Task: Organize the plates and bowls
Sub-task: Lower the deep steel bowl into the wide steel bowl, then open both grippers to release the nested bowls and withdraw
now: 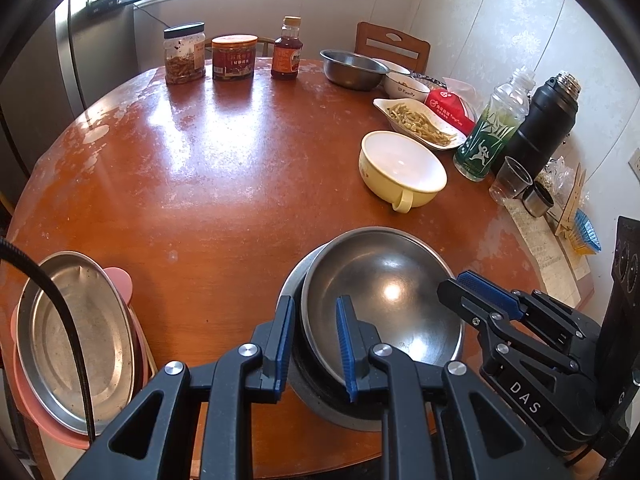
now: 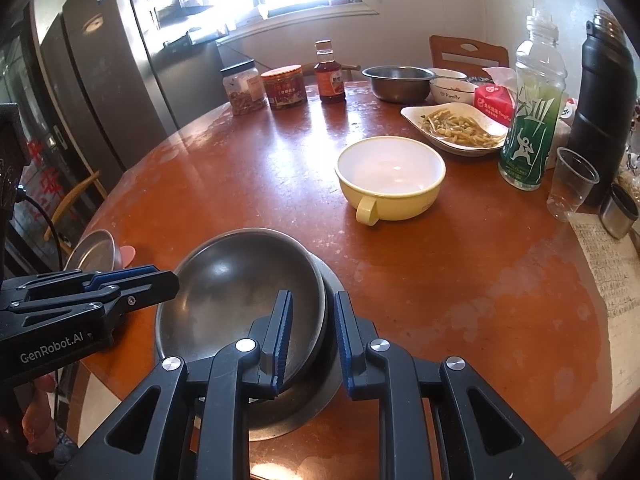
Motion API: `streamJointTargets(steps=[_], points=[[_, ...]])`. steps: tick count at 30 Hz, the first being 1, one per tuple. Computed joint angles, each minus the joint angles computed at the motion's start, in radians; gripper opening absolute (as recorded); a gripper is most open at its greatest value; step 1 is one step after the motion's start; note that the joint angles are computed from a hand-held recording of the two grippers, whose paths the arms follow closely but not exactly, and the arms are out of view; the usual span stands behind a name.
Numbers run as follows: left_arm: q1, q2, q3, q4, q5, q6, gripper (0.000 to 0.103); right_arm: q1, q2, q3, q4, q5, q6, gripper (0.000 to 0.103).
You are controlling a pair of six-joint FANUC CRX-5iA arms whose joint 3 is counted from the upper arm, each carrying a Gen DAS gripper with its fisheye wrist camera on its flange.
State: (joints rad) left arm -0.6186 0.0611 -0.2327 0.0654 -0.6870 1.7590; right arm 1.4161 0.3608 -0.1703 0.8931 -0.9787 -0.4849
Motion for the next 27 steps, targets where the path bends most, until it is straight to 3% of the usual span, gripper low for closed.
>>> streamJointTargets(steps=[7,12,21,25,27], points=[[-0.019,-0.009,0.013,-0.039,-0.009,0.034,0.023,0.010,-0.013,-0.014,0.019,-0.003,-0.026,0.031],[-0.033,-0.025,0.016,-0.074,-0.012,0.063,0.030,0.021,-0.024,-0.027,0.042,-0.016,-0.057,0.035],[-0.056,-0.038,0.033,-0.124,-0.023,0.111,0.037,0.036,-0.046,-0.055,0.075,-0.033,-0.107,0.036],[-0.066,-0.039,0.046,-0.149,-0.028,0.132,0.043,0.040,-0.056,-0.066,0.088,-0.039,-0.126,0.047],[-0.069,-0.039,0.050,-0.153,-0.029,0.136,0.047,0.041,-0.058,-0.068,0.093,-0.045,-0.128,0.047]])
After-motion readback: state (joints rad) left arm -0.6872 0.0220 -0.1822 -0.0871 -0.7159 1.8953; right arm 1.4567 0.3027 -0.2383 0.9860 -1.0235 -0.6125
